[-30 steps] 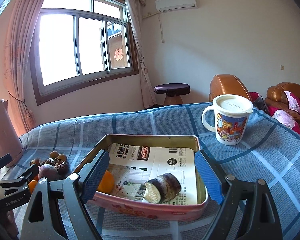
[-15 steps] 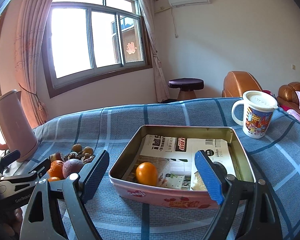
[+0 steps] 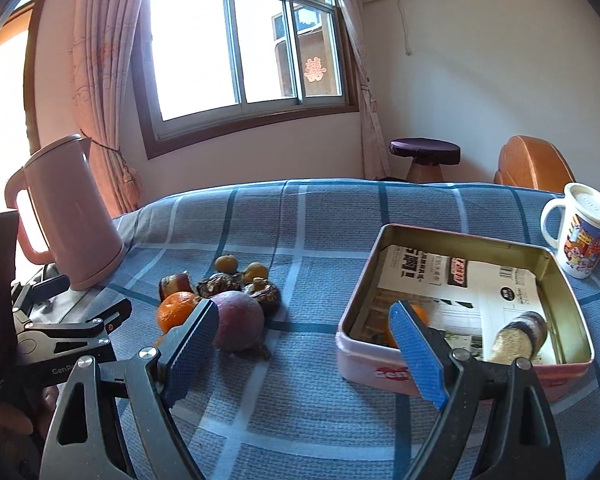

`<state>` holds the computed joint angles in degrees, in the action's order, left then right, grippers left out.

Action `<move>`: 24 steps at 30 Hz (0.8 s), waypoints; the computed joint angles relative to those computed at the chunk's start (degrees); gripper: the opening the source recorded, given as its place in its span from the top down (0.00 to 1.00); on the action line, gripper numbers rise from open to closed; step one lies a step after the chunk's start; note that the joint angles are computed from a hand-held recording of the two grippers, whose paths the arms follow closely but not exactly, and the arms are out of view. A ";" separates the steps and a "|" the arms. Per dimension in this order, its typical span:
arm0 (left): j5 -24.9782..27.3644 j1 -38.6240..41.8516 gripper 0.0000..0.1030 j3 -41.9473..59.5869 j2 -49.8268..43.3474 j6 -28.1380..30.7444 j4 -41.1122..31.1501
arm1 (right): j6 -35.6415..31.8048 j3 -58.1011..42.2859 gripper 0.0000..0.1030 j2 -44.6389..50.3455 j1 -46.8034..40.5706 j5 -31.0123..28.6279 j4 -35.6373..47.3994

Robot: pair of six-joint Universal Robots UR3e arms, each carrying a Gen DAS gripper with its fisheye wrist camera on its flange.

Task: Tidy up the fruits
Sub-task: 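Withdraw both open tools from the tin back to the fruit pile, then grasp the purple onion with the right tool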

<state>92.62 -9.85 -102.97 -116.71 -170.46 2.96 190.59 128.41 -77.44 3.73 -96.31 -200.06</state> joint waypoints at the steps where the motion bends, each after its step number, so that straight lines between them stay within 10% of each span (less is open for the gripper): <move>1: -0.31 0.47 0.00 0.01 0.09 0.12 -0.48 | -0.14 -1.72 0.14 1.07 0.63 0.42 1.25; 13: -0.86 2.46 0.00 -0.07 0.59 0.09 -1.99 | -0.16 -21.14 0.32 10.91 1.81 5.75 23.22; 24: 2.17 -0.03 0.00 1.15 -0.91 2.32 -1.48 | 1.39 -18.63 0.45 9.96 -2.91 14.93 23.37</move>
